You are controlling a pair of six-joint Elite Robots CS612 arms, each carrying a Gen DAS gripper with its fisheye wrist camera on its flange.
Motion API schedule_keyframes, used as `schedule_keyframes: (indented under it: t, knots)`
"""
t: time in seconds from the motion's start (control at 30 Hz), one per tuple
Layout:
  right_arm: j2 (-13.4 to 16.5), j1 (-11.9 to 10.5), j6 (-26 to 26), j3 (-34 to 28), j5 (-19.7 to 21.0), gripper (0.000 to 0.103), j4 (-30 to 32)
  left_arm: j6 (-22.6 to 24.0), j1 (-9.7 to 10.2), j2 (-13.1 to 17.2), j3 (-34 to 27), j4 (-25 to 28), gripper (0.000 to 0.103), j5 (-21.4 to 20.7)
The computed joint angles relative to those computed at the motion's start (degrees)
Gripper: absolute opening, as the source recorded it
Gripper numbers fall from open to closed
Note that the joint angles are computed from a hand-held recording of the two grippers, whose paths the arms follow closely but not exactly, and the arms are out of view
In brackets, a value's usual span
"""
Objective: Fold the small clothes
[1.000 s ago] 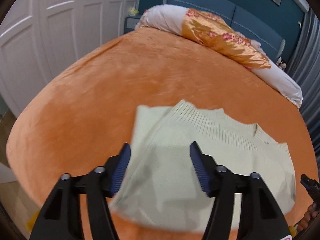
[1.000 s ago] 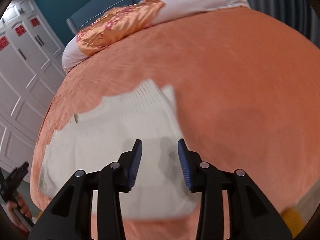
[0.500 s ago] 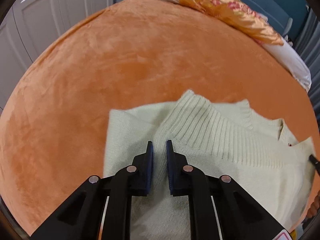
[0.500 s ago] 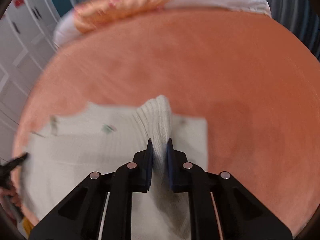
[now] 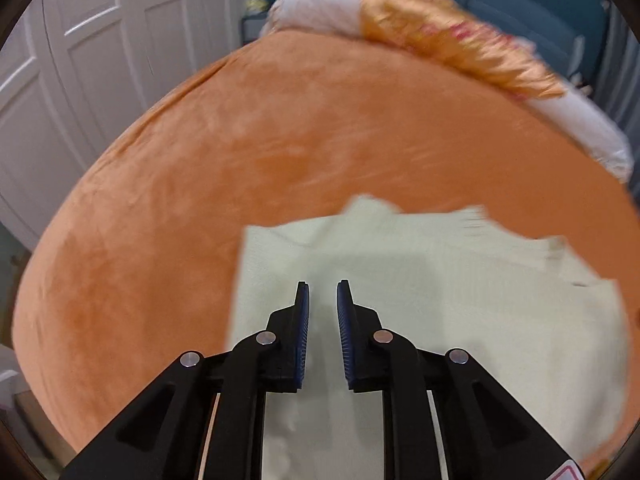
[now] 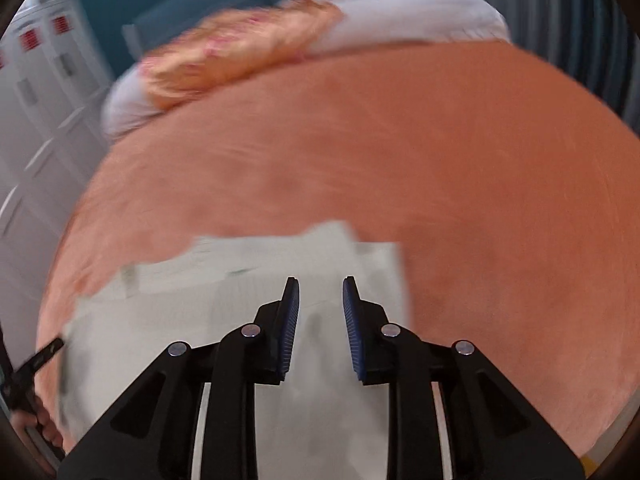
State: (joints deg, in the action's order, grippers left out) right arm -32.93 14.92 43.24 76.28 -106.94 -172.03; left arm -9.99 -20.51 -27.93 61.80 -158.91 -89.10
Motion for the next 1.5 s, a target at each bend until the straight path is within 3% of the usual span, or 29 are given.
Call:
schedule_keyframes:
  t: [0.1, 0.2, 0.3, 0.37, 0.43, 0.53, 0.63, 0.73, 0.83, 0.9, 0.97, 1.07, 1.17, 1.3, 1.37, 1.5]
  knots:
    - [2.2, 2.7, -6.6, -4.7, 5.8, 0.022, 3.0, 1.2, -1.08, -3.1, 5.5, -3.2, 0.015, -4.3]
    - [4.2, 4.7, -10.0, -8.0, 7.6, 0.022, 6.6, 2.5, -2.25, -4.2, 8.2, -1.3, 0.015, -6.2]
    - [5.0, 5.6, -9.8, -8.5, 8.7, 0.022, 11.1, 2.2, -2.75, -4.3, 10.0, 2.1, 0.015, -4.6]
    - [4.4, 5.8, -8.5, -6.1, 9.2, 0.022, 8.6, 2.0, -2.49, -4.2, 10.9, 3.6, 0.015, -4.5]
    - [3.1, 5.4, -6.8, -4.2, 11.6, 0.022, 7.6, 2.9, -2.14, -4.9, 13.3, 0.2, 0.016, -4.7]
    - [2.2, 5.4, -5.9, -4.2, 11.3, 0.023, 8.3, 5.2, -2.78, -5.6, 14.9, -1.2, 0.016, -1.7]
    - [2.8, 5.6, -6.4, -6.5, 9.1, 0.023, 7.9, 4.7, -3.25, -6.1, 16.0, -2.1, 0.016, -0.5]
    - [3.8, 5.3, -6.6, -8.8, 9.8, 0.023, 10.4, 4.6, -3.10, -6.3, 16.3, -2.2, 0.017, -1.0]
    - [5.8, 5.2, -5.4, -11.6, 11.7, 0.023, 16.7, 4.8, -2.56, -6.3, 16.3, -2.0, 0.017, -2.2]
    - [6.3, 5.8, -6.3, -11.6, 9.0, 0.024, 15.2, 4.6, -2.16, -6.5, 16.7, -2.2, 0.017, -3.4]
    - [6.1, 5.9, -6.5, -12.4, 8.5, 0.024, 17.5, 4.2, -1.88, -7.0, 17.5, -2.7, 0.017, -4.2]
    - [5.6, 5.7, -5.6, -12.8, 9.2, 0.026, 18.0, 2.4, -1.15, -8.0, 19.0, -4.9, 0.022, -4.8]
    - [5.5, 5.4, -5.2, -13.5, 10.1, 0.026, 16.4, -1.7, -0.06, -8.6, 19.9, -8.7, 0.041, -2.9]
    - [8.1, 5.0, -6.2, -19.3, 9.9, 0.026, 22.5, -7.3, 1.98, -7.7, 17.6, -7.0, 0.059, -2.3]
    - [9.7, 4.8, -6.7, -22.1, 10.3, 0.027, 26.3, -11.1, 3.35, -6.4, 15.4, -4.5, 0.059, -4.5]
    - [11.2, 5.7, -9.8, -24.4, 6.3, 0.028, 28.3, -16.2, 5.19, -3.7, 11.6, -1.6, 0.061, -11.3]
